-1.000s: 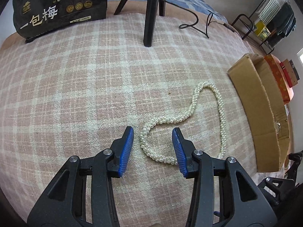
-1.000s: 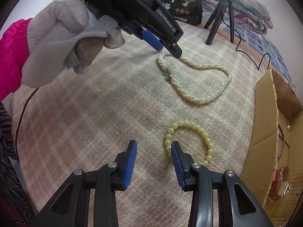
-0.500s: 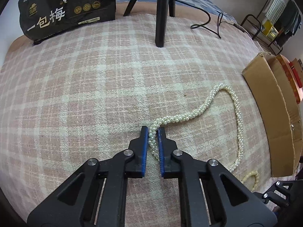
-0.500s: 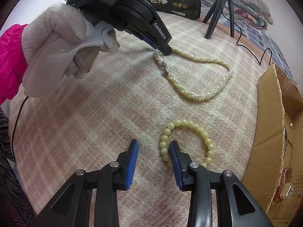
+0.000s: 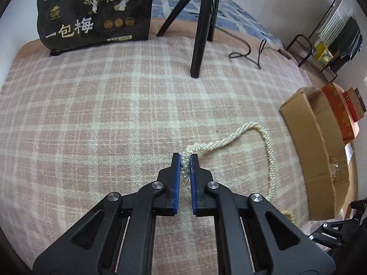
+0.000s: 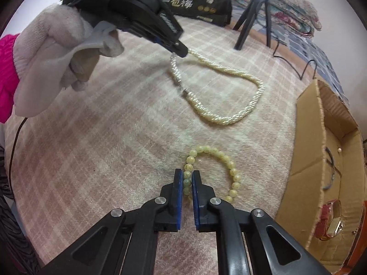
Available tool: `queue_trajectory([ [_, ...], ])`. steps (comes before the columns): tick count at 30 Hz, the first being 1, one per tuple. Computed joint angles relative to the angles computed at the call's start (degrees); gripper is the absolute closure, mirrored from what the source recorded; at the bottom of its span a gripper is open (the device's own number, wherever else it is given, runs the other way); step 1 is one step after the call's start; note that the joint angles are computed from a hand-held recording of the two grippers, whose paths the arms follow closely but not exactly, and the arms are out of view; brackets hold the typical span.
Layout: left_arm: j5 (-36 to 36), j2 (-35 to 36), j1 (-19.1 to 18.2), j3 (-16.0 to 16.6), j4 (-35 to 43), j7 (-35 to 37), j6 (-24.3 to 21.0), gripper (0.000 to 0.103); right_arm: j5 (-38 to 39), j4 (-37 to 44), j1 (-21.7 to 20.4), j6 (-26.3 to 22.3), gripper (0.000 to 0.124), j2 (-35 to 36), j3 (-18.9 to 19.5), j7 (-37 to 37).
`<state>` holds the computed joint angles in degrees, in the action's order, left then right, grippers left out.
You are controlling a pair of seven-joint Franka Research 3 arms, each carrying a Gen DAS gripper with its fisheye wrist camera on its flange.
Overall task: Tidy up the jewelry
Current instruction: 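Lift and carry the necklace and bracelet over the cardboard box with both tools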
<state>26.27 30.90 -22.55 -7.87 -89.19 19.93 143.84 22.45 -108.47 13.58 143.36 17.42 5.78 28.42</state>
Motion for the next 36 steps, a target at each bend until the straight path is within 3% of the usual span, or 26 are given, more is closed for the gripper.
queue_trajectory([
  [11,4.0,-5.8,-0.8,0.4,-3.5,-3.7,5.1,0.097,8.3,-1.4,-1.8,0.8,0.119,-4.5,0.4,-3.4],
  [36,10.2,-7.5,-3.1,0.6,1.7,-6.2,9.9,0.097,21.0,1.8,-4.8,0.5,0.119,-7.8,-1.7,-8.2],
])
